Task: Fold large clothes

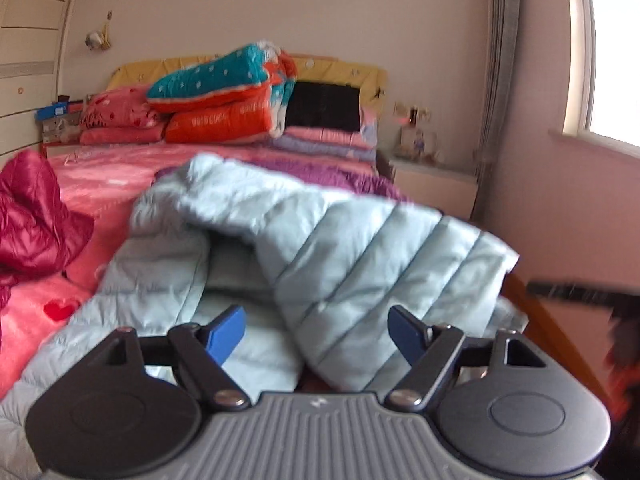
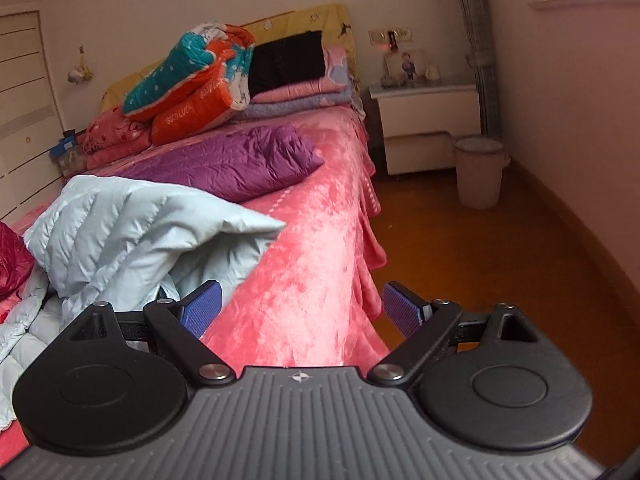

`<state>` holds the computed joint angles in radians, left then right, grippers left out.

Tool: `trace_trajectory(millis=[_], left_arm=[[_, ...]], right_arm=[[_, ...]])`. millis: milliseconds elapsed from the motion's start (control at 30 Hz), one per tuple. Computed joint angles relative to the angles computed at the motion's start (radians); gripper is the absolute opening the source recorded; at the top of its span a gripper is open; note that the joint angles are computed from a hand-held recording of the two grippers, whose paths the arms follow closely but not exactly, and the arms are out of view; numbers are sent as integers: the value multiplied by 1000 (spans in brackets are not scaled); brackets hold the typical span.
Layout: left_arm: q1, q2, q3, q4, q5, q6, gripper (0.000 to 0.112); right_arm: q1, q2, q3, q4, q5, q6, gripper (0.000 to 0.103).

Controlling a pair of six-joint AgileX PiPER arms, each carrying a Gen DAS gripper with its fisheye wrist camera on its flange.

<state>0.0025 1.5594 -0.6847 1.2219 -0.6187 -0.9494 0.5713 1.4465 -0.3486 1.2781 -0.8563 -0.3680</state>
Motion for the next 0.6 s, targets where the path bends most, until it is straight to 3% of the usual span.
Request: trace_trajectory(millis=[267,367,467,600], left_arm=[[-89,90,-14,-141,233,255,72],[-133,107,-10,-350,323,491,70],[-157,137,-20,-521,400,664,58],[-164,152,-18,-588,401,743,56]], right_arm=[[117,-38,-182,123,69,-393,103],[123,25,-273,123,156,-494,103],[120,102,-355,149,214,-587,103],[91,187,-437,146,300,-624,103]])
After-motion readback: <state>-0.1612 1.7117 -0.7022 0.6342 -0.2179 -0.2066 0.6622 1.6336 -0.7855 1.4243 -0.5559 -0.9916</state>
